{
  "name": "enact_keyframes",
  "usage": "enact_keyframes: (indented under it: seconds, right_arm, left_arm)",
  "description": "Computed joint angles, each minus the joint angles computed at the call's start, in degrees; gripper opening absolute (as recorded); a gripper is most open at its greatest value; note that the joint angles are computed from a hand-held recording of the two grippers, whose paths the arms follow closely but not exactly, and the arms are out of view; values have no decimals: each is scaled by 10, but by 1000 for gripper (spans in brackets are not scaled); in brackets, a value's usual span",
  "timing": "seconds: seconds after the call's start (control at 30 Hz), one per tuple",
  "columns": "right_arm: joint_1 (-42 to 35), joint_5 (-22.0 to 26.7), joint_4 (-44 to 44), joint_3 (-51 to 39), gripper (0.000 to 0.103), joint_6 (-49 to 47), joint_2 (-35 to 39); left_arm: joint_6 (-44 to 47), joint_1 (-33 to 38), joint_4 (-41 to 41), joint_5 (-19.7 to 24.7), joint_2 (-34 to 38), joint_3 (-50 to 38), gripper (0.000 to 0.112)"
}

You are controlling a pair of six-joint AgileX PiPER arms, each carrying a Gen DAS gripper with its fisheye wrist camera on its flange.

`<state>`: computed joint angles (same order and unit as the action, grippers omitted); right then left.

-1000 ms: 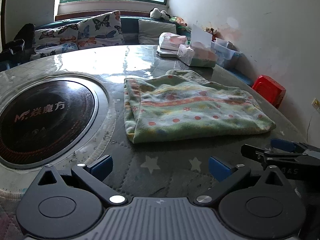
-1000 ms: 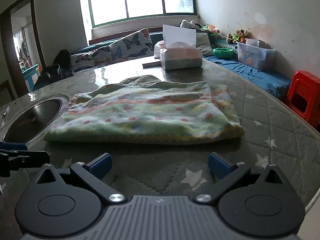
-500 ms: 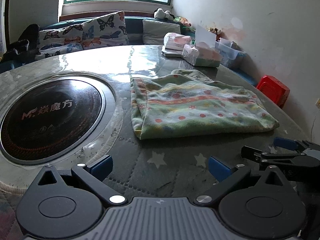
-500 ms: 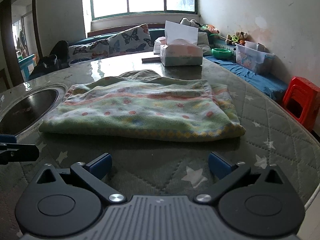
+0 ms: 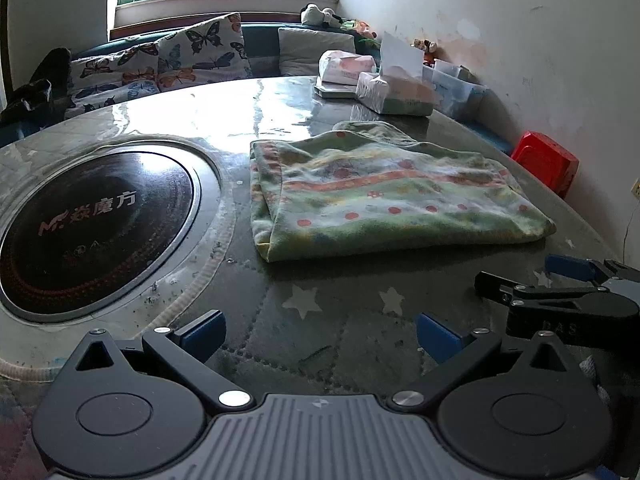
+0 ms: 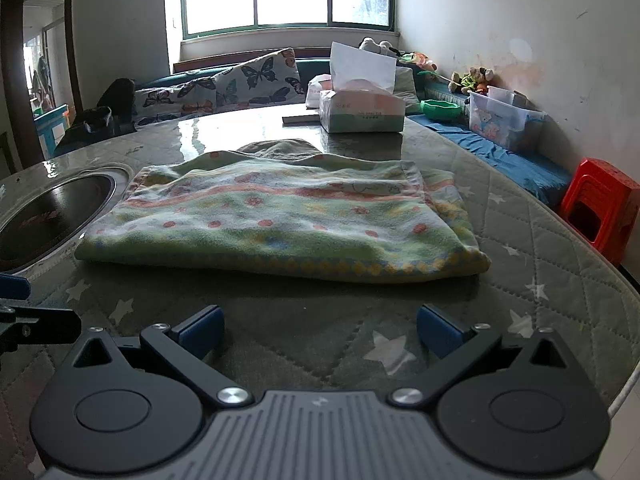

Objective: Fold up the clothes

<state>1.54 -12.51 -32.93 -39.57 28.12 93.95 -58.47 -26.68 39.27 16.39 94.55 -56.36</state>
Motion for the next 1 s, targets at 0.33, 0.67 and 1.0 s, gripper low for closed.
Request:
enact_keyframes:
  seconds: [0.33,0.67,1.0]
  right_arm:
    - [3,5,16,0,103,-14,-2]
    - [9,5,67,3,103,-61,-2]
    - [12,4,100,6,103,-89,-4]
  left_arm:
    - [10,-11,-14,18,2,-6,103]
    - [26,-15,-32,35,4,-11,103]
    - [21,-17,-29,44,0,-8,103]
